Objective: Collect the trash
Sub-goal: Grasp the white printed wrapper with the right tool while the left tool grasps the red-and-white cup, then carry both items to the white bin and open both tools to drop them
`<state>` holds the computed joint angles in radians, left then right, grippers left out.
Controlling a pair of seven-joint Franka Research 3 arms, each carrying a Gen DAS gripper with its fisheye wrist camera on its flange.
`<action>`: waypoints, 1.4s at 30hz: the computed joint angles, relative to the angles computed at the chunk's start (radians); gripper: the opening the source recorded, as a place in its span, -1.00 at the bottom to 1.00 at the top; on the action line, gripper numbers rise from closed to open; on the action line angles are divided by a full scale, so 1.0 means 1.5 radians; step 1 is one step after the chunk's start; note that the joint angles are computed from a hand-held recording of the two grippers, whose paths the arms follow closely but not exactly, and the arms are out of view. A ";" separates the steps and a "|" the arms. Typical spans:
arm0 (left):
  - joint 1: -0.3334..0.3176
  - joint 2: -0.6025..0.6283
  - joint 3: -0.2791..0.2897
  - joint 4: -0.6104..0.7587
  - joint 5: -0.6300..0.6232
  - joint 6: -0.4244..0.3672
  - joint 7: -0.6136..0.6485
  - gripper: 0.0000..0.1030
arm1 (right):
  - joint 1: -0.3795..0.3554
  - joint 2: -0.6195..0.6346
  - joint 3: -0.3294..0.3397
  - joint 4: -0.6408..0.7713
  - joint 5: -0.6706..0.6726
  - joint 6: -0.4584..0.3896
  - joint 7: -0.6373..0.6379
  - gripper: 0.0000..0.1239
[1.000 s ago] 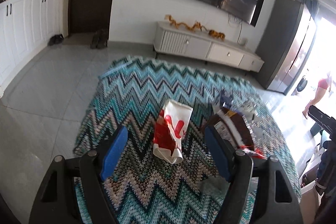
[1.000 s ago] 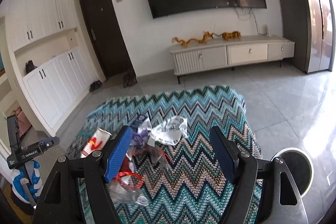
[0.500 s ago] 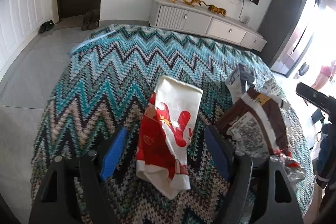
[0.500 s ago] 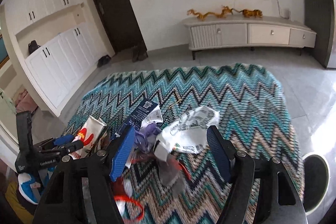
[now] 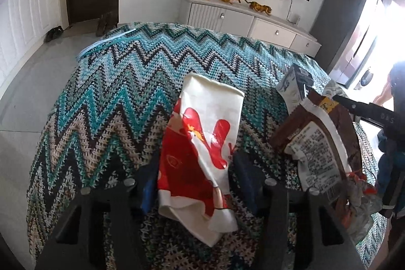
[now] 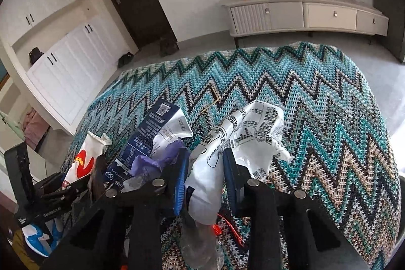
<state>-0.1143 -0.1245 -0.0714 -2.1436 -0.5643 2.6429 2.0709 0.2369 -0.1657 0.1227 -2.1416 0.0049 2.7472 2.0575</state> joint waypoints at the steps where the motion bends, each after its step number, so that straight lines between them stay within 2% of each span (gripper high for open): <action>1: 0.000 -0.004 0.002 -0.004 -0.006 0.001 0.006 0.00 | 0.002 -0.009 -0.001 -0.009 0.005 0.009 -0.002 -0.61; 10: -0.015 -0.088 0.036 -0.062 -0.069 -0.004 0.040 -0.01 | -0.019 -0.107 0.026 -0.064 -0.009 0.027 0.006 -0.61; 18: -0.038 -0.197 0.077 -0.110 -0.043 0.001 0.008 -0.01 | -0.037 -0.221 0.070 -0.120 -0.015 0.009 0.023 -0.61; 29: -0.097 -0.331 0.120 -0.162 0.026 -0.005 -0.056 -0.01 | -0.039 -0.405 0.099 -0.211 -0.005 -0.047 0.010 -0.61; 37: -0.160 -0.357 0.118 -0.145 0.047 -0.025 -0.099 -0.01 | -0.050 -0.550 0.085 -0.291 0.029 -0.069 0.001 -0.61; 42: -0.213 -0.322 0.101 -0.100 0.038 -0.044 -0.109 -0.01 | -0.078 -0.646 0.066 -0.346 0.046 -0.099 -0.003 -0.61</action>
